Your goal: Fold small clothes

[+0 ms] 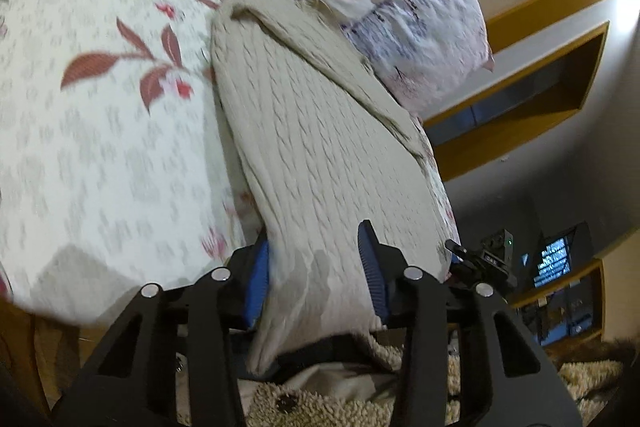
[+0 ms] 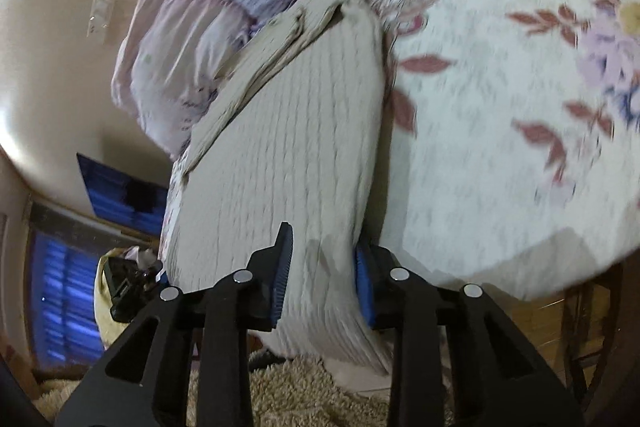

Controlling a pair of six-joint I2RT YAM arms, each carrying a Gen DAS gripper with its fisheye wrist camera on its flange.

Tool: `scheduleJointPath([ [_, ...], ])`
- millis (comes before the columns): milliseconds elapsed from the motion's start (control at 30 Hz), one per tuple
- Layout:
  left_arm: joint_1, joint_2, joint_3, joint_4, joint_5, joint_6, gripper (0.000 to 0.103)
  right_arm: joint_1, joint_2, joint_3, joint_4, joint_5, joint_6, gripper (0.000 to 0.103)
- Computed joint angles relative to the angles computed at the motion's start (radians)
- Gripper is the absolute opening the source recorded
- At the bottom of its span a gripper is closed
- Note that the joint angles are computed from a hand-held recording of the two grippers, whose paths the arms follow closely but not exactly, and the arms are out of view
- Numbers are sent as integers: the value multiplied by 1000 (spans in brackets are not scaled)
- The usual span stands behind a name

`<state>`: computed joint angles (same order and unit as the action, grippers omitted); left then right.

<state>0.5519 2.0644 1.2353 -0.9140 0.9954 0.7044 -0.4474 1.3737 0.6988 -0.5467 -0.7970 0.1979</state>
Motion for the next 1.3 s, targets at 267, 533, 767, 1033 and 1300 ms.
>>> scheduleJointPath([
  [267, 9, 26, -5, -144, -39, 146, 36, 50, -71, -26, -79, -6, -70, 27],
  [533, -14, -2, -12, -103, -57, 136, 7, 112, -155, -39, 21, 59, -3, 9],
  [767, -2, -82, -14, 38, -29, -12, 7, 129, -252, -49, 189, 172, 83, 8],
  [1033, -81, -172, 23, 349, -100, -309, 6, 309, -194, 63, 326, 552, 41, 8],
  [1300, -230, -138, 166, 605, -312, -534, 6, 379, 30, 251, 457, 756, -22, 8],
])
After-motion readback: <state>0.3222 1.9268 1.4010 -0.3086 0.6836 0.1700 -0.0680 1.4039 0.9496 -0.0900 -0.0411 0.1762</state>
